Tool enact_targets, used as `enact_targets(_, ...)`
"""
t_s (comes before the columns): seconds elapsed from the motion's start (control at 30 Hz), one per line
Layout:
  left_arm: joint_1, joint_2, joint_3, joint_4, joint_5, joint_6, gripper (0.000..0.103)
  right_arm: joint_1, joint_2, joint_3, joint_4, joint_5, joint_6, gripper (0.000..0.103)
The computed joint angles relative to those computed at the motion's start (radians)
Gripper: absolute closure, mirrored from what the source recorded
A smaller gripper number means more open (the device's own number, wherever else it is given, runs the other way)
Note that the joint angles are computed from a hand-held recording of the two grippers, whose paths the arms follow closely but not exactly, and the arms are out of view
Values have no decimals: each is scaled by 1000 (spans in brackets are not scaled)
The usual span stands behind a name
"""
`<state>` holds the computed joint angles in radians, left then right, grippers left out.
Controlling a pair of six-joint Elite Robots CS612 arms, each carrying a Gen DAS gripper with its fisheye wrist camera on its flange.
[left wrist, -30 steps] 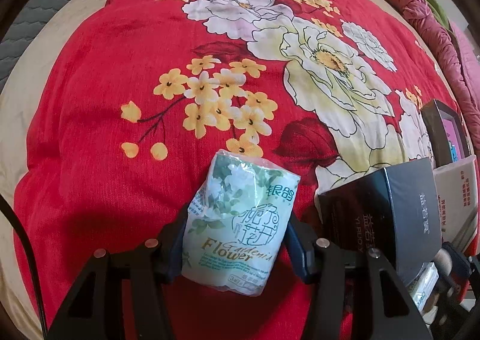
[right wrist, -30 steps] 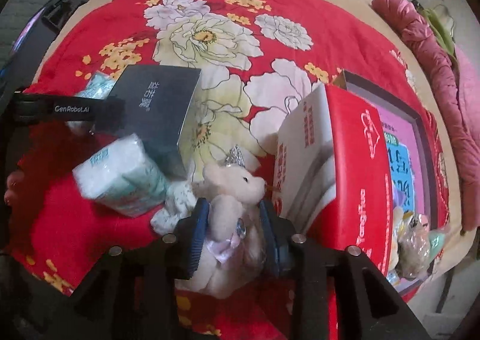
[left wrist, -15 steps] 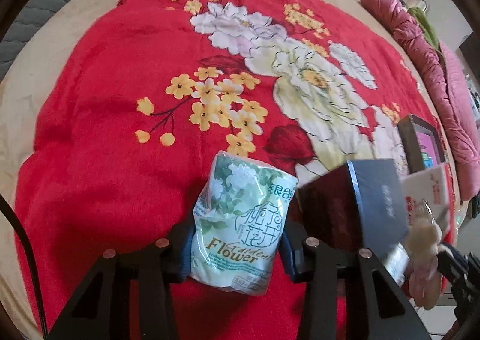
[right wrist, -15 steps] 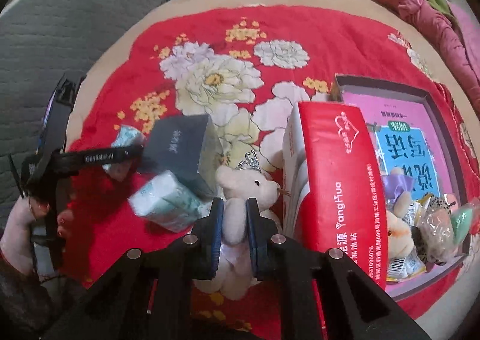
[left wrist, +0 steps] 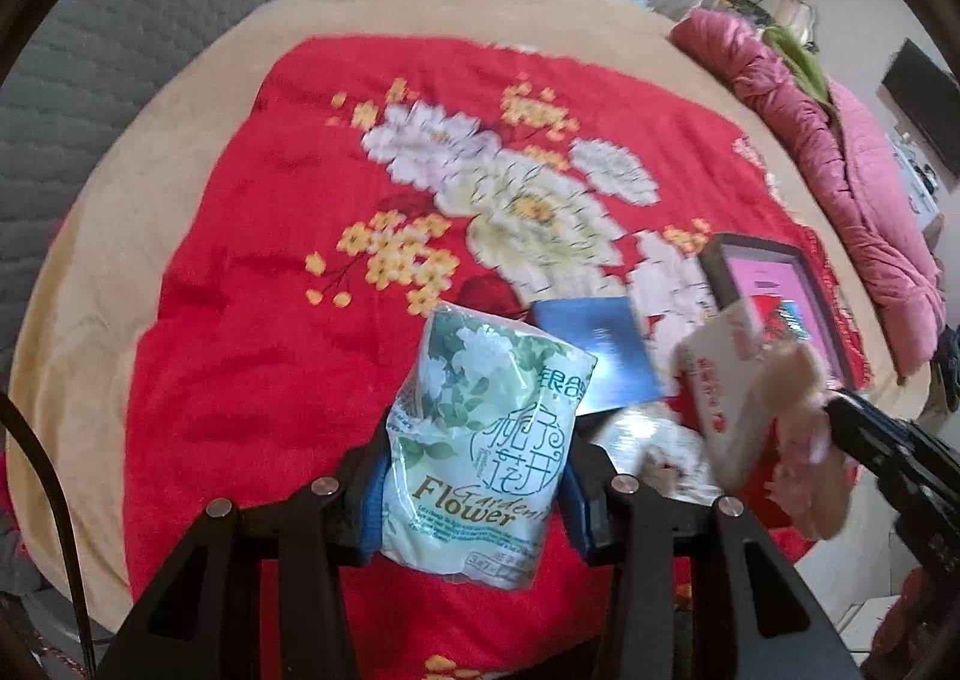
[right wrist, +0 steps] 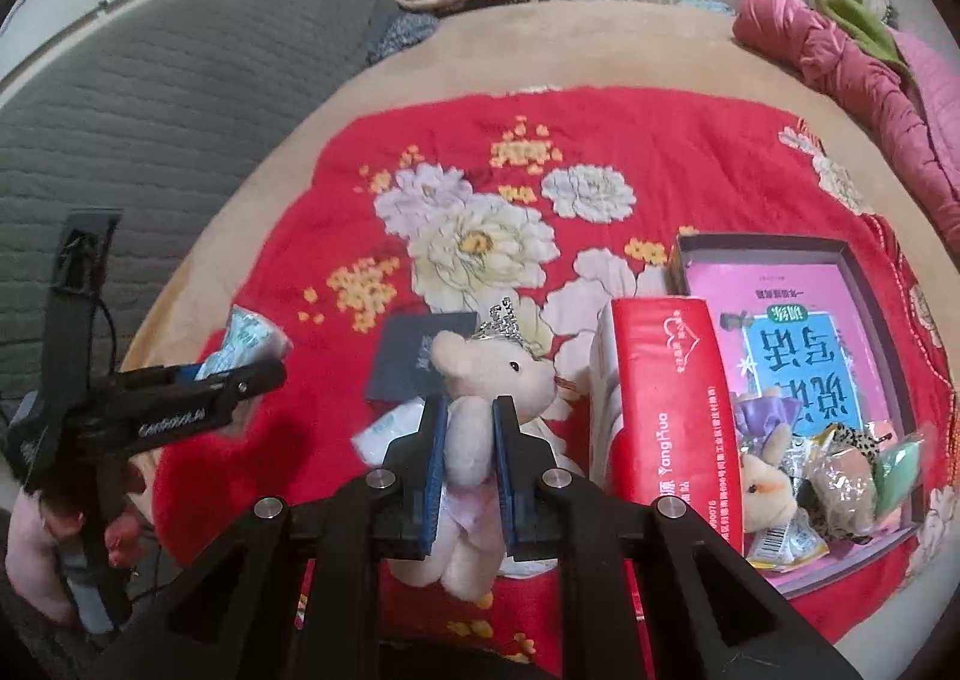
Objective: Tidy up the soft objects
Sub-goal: 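Carry the teddy bear and Flower tissue bag with both grippers over the grey box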
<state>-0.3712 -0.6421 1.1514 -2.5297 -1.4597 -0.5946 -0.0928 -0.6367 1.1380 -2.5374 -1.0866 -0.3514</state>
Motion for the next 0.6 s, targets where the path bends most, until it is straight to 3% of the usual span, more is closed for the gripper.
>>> enact_targets(0.27, -38, -46, 22, -52, 41, 44, 57, -26, -38, 54, -85, 43, 48, 88)
enact_targets(0.6, -78, -40, -29, -56, 40, 95, 57, -80, -63, 90, -171, 58, 124, 88)
